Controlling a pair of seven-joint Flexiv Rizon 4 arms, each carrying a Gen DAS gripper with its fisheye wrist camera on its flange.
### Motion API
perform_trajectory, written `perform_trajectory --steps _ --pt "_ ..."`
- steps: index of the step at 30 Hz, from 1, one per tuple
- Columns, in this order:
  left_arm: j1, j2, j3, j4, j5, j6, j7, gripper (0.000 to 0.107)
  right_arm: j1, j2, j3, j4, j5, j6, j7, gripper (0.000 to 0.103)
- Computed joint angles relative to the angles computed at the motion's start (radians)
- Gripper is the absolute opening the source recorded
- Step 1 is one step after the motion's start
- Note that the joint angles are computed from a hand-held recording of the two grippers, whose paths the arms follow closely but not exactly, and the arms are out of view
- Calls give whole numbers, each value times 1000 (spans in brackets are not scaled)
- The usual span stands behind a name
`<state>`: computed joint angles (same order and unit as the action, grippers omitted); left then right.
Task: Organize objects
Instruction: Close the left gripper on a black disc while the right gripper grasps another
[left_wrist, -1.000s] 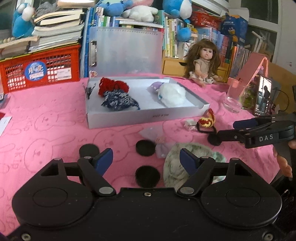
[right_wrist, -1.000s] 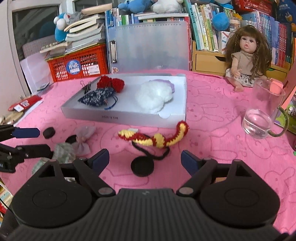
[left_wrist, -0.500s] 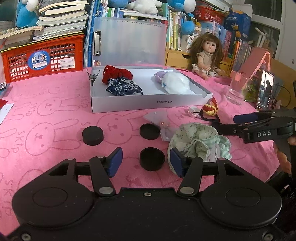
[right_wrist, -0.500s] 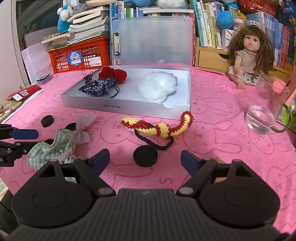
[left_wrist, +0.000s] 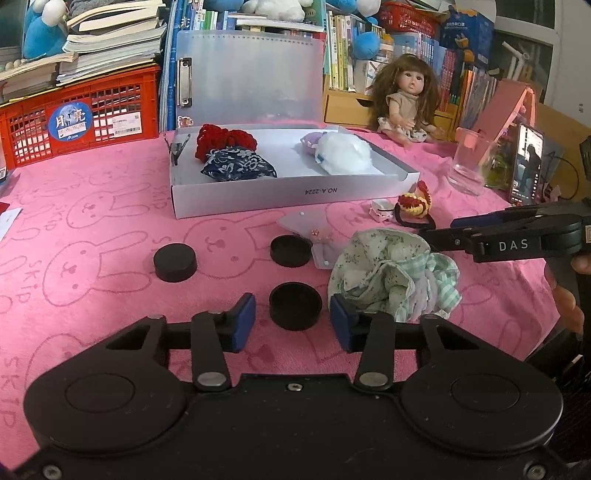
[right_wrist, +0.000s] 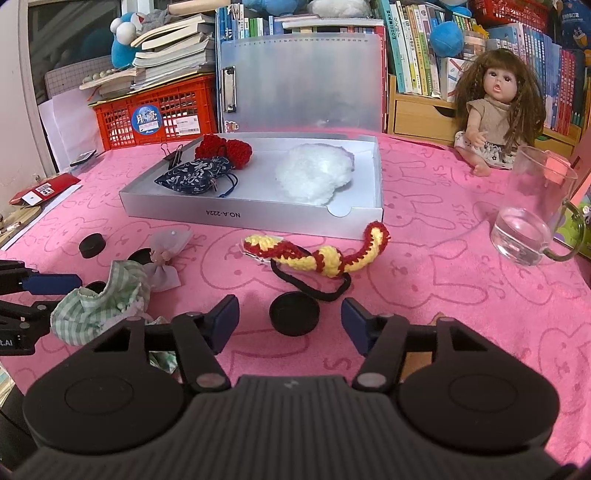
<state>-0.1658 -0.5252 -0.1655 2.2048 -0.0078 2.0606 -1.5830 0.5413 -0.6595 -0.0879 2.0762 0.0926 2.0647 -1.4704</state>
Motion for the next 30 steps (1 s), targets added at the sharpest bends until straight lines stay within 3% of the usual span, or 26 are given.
perform_trajectory --steps 4,13,30 --pt "-1 -1 2 0 0 2 0 30 4 -3 -2 -6 4 -8 4 59" --pt "-25 -5 21 -2 -21 23 5 29 46 -11 -40 -10 22 -18 -6 36" --pt "-23 3 24 -25 -37 38 -8 29 28 9 -6 -1 19 7 -11 36"
